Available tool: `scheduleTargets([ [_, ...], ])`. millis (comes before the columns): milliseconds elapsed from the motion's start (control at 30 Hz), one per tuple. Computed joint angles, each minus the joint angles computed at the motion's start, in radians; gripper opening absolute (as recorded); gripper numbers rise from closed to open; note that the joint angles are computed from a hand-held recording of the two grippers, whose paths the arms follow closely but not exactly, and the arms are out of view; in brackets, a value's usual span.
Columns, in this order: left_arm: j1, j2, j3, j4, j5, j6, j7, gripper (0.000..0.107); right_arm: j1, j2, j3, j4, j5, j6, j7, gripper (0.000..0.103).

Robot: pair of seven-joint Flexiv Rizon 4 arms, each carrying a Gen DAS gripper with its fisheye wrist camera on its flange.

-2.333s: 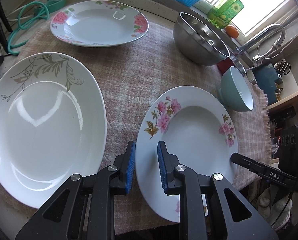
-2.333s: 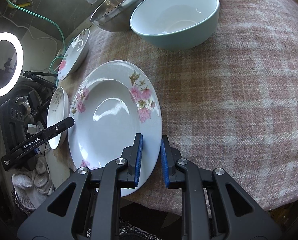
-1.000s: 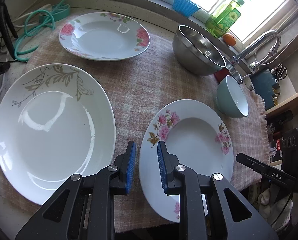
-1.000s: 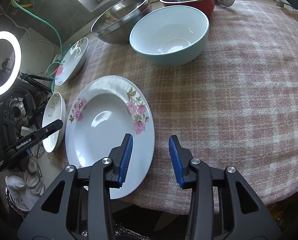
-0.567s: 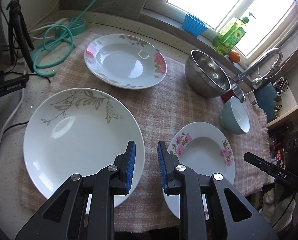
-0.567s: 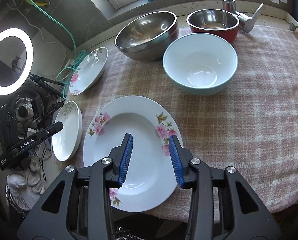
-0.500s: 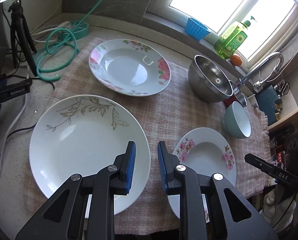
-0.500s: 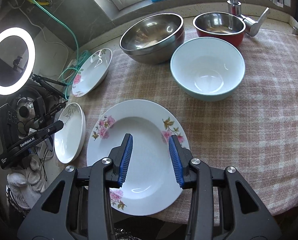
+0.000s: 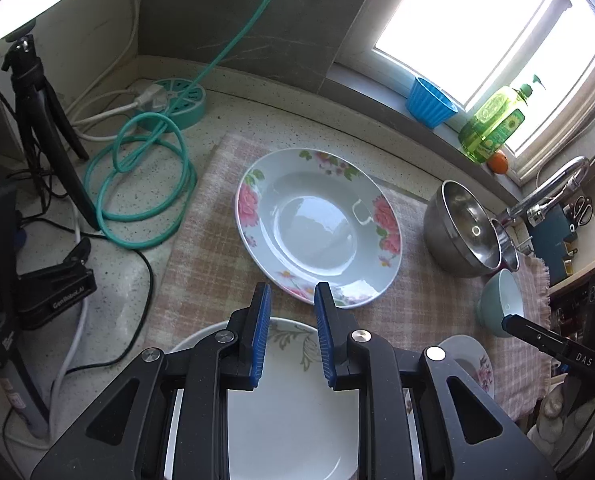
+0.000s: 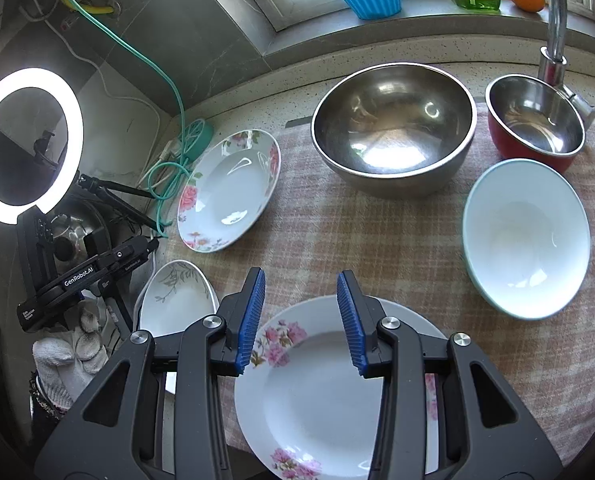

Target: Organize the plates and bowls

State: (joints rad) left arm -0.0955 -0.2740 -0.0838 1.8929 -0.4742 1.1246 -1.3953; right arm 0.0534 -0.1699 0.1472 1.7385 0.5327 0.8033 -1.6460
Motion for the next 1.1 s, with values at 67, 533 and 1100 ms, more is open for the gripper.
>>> scheduleTargets([
  [67,0.011,-0.026,0.001,-0.034,0.005,-0.014,0.010,0.020,0.015,-0.031,0.002,-0.037,-0.009,-0.001,0.022,0.039],
  [533,0.065,-0.197,-0.001,-0.244,0.026,-0.117,0.020,0.020,0.048,-0.193,0.034,-0.182,-0.110,0.006,0.172,0.039],
  [1100,0.083,-0.316,-0.010,-0.394,0.056,-0.225,0.008,0.020,0.060,-0.320,0.065,-0.292,-0.191,-0.018,0.235,0.038],
])
